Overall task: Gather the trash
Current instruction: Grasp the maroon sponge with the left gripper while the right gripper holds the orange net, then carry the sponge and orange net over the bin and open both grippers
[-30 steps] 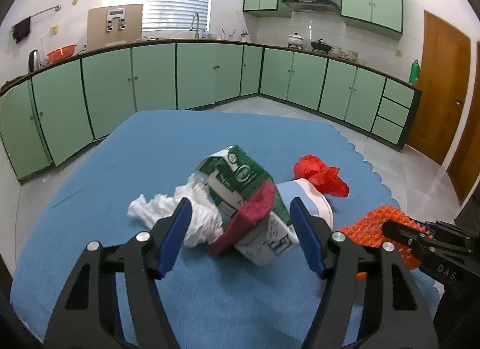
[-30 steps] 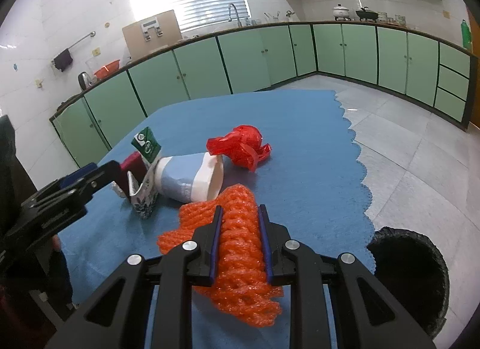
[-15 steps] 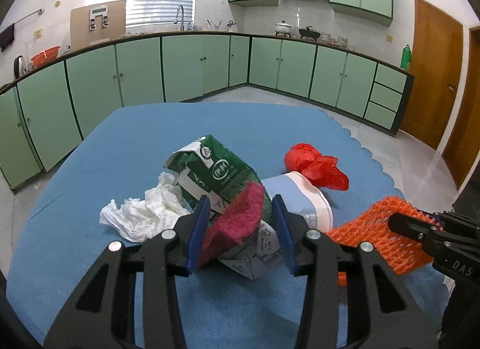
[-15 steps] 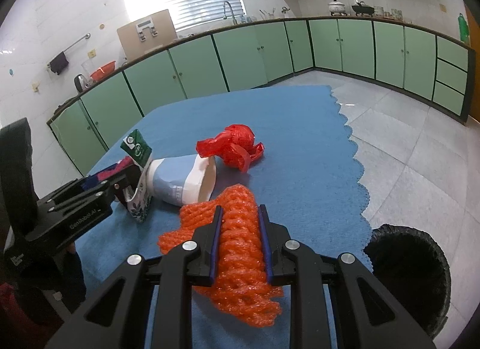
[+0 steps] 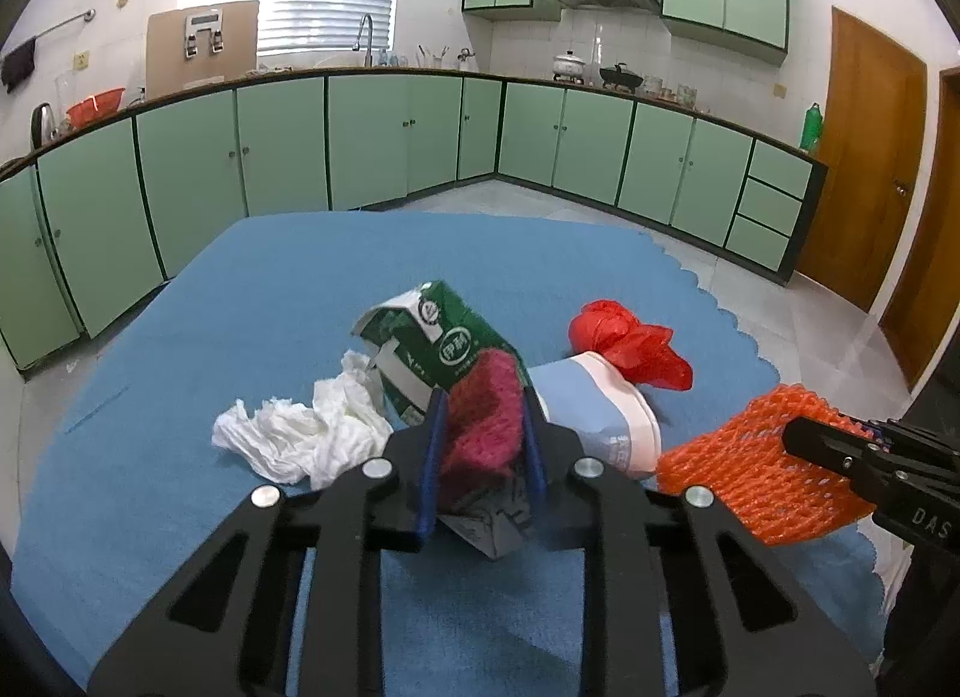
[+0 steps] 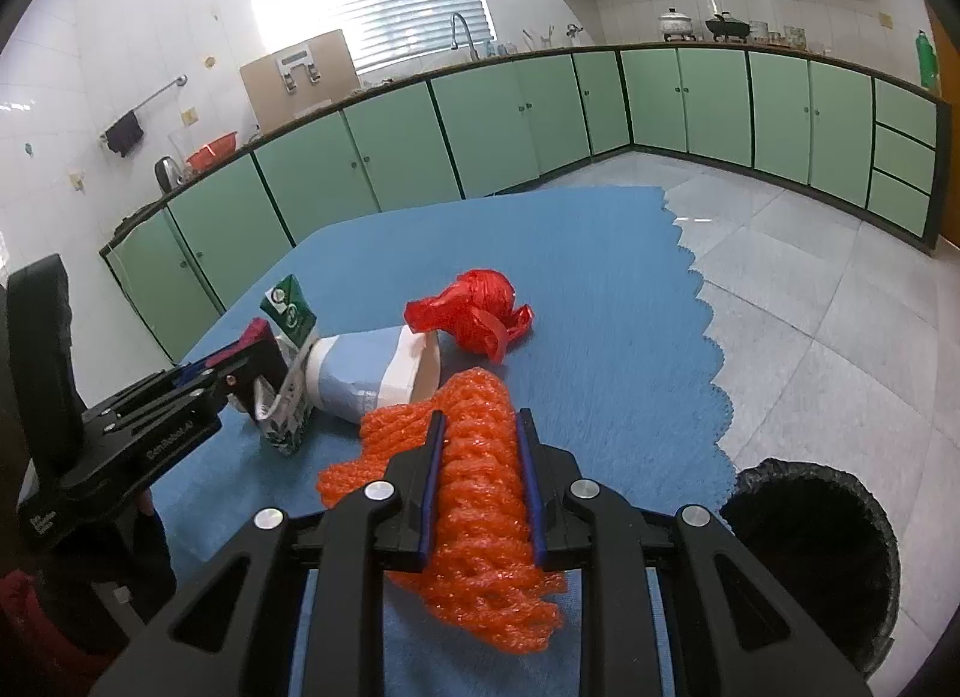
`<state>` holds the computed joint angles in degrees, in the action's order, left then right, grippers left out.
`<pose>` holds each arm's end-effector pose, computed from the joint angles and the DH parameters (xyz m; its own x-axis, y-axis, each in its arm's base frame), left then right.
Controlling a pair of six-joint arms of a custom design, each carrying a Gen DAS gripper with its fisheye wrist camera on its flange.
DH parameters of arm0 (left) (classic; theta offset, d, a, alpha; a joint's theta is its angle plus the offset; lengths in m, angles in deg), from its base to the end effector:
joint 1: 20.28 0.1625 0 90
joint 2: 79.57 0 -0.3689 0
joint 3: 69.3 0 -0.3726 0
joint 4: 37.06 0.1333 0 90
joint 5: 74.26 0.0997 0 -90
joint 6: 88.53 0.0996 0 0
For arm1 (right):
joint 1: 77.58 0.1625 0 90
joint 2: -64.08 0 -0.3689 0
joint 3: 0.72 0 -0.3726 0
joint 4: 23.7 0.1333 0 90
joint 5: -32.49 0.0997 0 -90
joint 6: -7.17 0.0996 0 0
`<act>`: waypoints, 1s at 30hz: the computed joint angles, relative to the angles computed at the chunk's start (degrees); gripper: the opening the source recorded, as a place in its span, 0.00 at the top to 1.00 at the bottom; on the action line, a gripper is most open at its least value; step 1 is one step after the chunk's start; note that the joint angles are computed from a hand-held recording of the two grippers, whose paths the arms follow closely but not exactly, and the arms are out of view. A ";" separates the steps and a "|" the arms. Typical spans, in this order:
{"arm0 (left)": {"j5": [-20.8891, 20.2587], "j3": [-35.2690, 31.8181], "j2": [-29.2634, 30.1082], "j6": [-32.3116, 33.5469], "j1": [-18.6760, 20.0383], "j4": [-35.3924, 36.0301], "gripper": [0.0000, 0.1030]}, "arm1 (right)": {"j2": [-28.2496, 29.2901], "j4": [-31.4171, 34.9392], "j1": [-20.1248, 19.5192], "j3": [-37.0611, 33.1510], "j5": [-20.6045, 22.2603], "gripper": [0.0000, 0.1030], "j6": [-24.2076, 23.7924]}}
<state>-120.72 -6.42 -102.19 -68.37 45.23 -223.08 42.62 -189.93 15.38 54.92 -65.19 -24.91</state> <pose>-0.1233 -0.7577 0.1054 -0.7605 -0.0279 -0.6488 0.5277 0.5557 -0.6425 0.1607 -0.7845 0.0816 -0.8221 -0.3615 0.4398 -0.5606 0.6486 -0.5148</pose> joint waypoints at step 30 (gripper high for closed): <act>-7.75 8.43 -2.78 0.66 -6.66 -6.92 0.81 | -9.78 -11.04 0.14 11.02 0.65 0.78 -1.15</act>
<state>-128.47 2.01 -104.96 -67.71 38.58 -230.00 32.85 -200.97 15.51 65.94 -64.54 -26.06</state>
